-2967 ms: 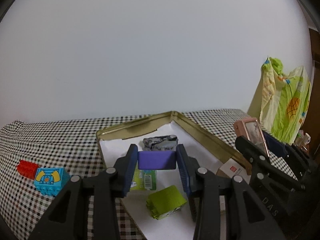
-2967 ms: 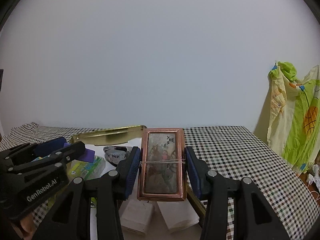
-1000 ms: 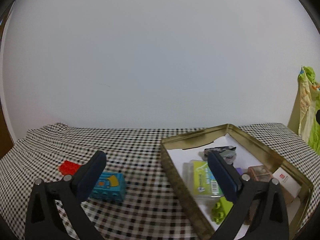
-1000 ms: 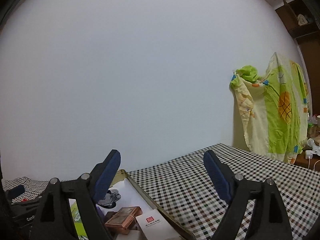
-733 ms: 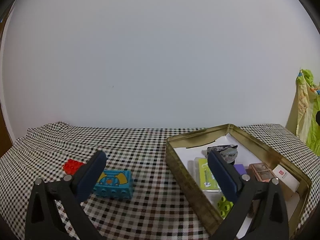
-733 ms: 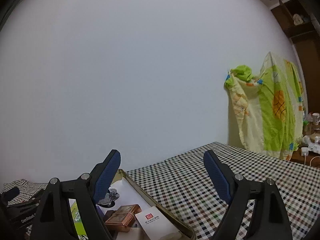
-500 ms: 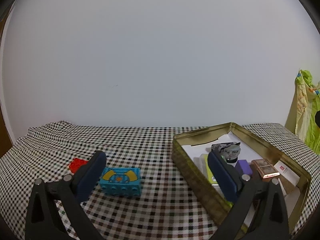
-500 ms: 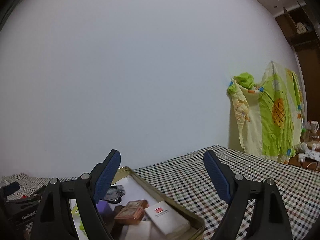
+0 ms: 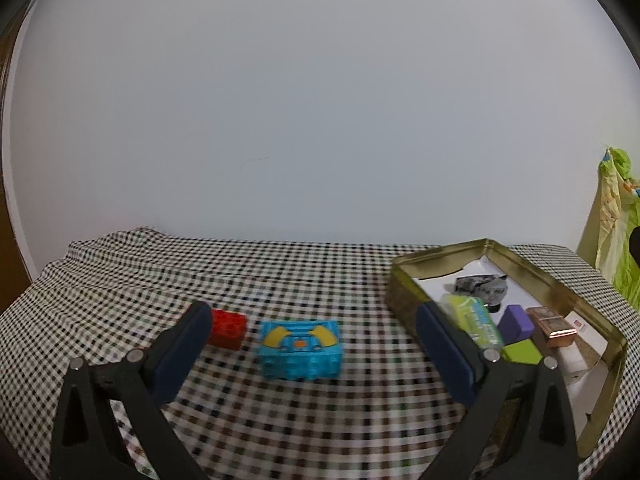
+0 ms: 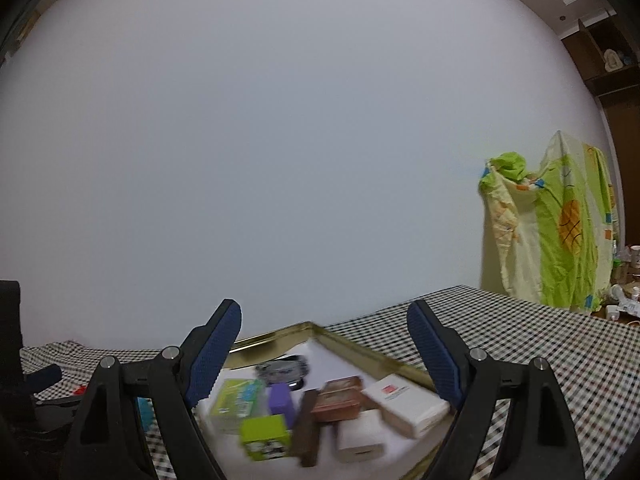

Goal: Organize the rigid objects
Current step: 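Withdraw both tools from the tray toward the blue and red bricks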

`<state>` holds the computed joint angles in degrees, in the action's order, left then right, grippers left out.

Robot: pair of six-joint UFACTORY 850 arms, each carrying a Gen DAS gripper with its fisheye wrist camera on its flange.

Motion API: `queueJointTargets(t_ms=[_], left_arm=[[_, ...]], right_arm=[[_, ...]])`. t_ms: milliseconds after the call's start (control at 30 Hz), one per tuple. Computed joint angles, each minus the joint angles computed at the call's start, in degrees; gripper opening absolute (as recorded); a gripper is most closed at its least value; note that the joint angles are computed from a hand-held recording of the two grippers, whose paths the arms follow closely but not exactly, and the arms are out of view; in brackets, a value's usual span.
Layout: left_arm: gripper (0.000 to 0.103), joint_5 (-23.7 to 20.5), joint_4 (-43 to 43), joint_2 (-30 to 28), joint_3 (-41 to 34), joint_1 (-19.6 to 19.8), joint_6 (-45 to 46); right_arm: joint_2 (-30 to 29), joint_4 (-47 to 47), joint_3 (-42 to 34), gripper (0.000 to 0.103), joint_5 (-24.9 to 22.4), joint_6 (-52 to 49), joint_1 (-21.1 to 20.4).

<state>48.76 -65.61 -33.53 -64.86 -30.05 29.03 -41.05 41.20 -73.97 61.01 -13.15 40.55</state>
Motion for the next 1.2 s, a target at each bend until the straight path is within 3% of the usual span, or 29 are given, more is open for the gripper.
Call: queueJointTargets(t_ms=[700, 800, 967, 1133, 1200], left_arm=[[0.102, -2.0, 1.9, 4.0, 7.0, 9.2, -4.4], [0.102, -2.3, 1.9, 4.2, 7.4, 10.5, -5.4], [0.102, 1.2, -3.9, 2.6, 5.5, 11.7, 3.3], [0.102, -3.4, -5.2, 2.4, 4.8, 14.8, 2.8], [0.102, -4.9, -5.9, 2.1, 4.1, 15.4, 3.2]], right_arm=[[-5.0, -0.4, -9.5, 0.087, -10.4, -2.4, 4.4], [-6.1, 0.2, -11.9, 0.087, -14.5, -3.8, 4.6], [-9.0, 2.7, -18.1, 0.087, -24.3, -9.0, 4.7], [-12.4, 8.1, -24.9, 0.087, -30.9, -17.5, 5.4], [-14.8, 15.5, -29.7, 0.087, -34.8, -26.3, 5.3]])
